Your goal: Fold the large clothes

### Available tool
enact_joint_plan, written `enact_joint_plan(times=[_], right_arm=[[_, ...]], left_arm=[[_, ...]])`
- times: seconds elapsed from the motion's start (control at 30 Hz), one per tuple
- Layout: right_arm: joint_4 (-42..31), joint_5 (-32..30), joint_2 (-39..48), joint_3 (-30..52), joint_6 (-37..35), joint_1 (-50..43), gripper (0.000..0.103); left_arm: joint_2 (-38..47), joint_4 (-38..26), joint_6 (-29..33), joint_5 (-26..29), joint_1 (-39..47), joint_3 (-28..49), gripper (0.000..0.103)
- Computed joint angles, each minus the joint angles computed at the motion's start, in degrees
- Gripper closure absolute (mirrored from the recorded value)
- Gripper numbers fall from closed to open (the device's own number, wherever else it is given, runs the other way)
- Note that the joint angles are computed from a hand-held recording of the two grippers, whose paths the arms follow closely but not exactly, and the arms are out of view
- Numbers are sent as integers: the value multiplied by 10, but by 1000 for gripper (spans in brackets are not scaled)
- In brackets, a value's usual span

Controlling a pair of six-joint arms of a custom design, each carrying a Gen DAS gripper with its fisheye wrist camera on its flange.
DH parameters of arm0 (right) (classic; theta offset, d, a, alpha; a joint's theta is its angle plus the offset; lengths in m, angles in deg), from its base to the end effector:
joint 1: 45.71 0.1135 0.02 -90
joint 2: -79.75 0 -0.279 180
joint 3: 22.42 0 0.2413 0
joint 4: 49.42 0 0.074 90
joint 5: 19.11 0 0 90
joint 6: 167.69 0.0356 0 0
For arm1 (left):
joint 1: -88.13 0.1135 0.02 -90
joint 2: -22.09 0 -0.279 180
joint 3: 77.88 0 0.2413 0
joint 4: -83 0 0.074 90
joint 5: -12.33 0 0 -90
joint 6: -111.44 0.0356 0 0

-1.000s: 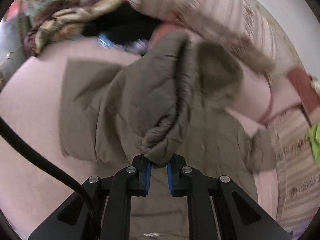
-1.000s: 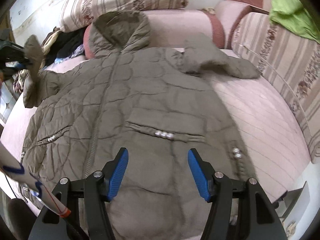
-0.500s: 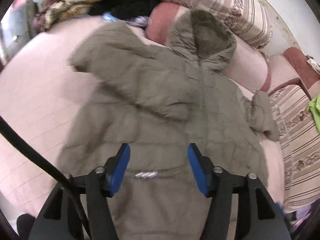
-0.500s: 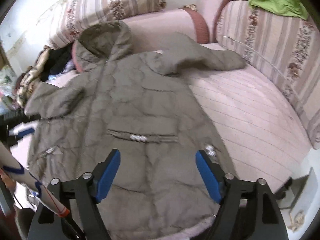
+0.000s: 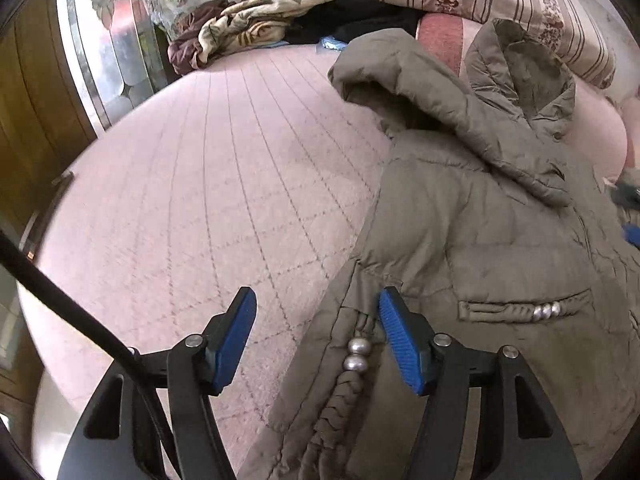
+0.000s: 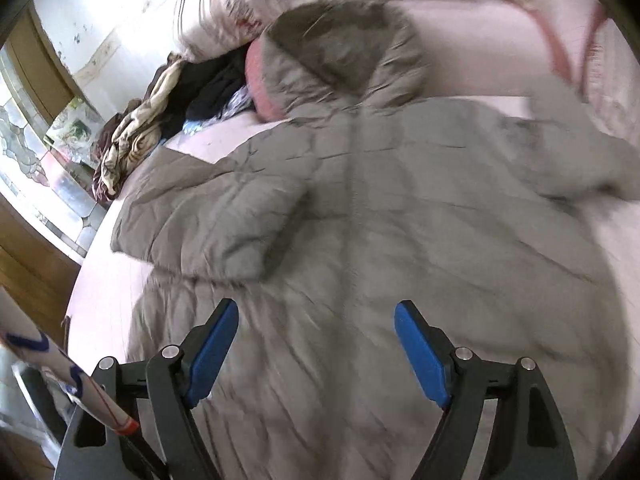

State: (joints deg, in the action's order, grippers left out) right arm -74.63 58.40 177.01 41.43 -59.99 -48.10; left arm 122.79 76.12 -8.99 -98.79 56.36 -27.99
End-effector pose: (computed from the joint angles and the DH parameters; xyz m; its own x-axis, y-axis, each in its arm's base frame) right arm 0.3134 -0.0054 0.1645 -0.8344 0.3319 -0.4399 0.1909 0.9230 0.3342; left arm 0.2461 -0.1373 0.1100 -0.7854 -0.0693 -0.6151 -0.0816 0.9966 -0.0081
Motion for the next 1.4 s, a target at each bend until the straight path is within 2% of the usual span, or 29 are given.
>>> enact_joint_plan(times=[0.13,0.2,0.27,0.3,0.33,0.4,0.43,0.63,0.9,1.1,1.17,1.2,1.3,1.4], right_arm=[[1,-26,163,129,47,26,22],[4,-47,203,166,71,27,26],[2,-66,233,201,97,30,43],[-12,-67,244,220,106,32,56],[-20,-82,254,239,112,29,78],[-34,-103,249,255,111,20,86],[-48,-85,242,266,99,20,88],[-110,29,180,274,29,-20,90],[-148,177,194,288,-30,-99,90],[-142,160,243,288,-41,-156,89],[-138,156,258,289,-37,-162,82],[-138,154,266,291,-32,-166,75],[-120,138,247,263,-27,-187,63],[-112,90,195,223,-47,-222,61]], left_arm=[[11,39,-2,8,13,-13,28],[19,46,0,21,20,-11,27],[26,46,-5,20,17,-6,23],[30,45,-5,16,15,-3,22],[33,45,-8,9,9,-2,21],[40,45,-11,-4,1,2,20],[41,45,-13,-10,-3,2,20],[47,45,-28,-23,-10,4,17],[51,49,-32,-34,-15,2,15],[56,45,-35,-43,-18,7,13],[58,45,-37,-49,-20,8,13],[58,46,-38,-51,-21,7,12],[58,53,-42,-54,-22,1,11],[56,58,-46,-56,-23,-4,10]])
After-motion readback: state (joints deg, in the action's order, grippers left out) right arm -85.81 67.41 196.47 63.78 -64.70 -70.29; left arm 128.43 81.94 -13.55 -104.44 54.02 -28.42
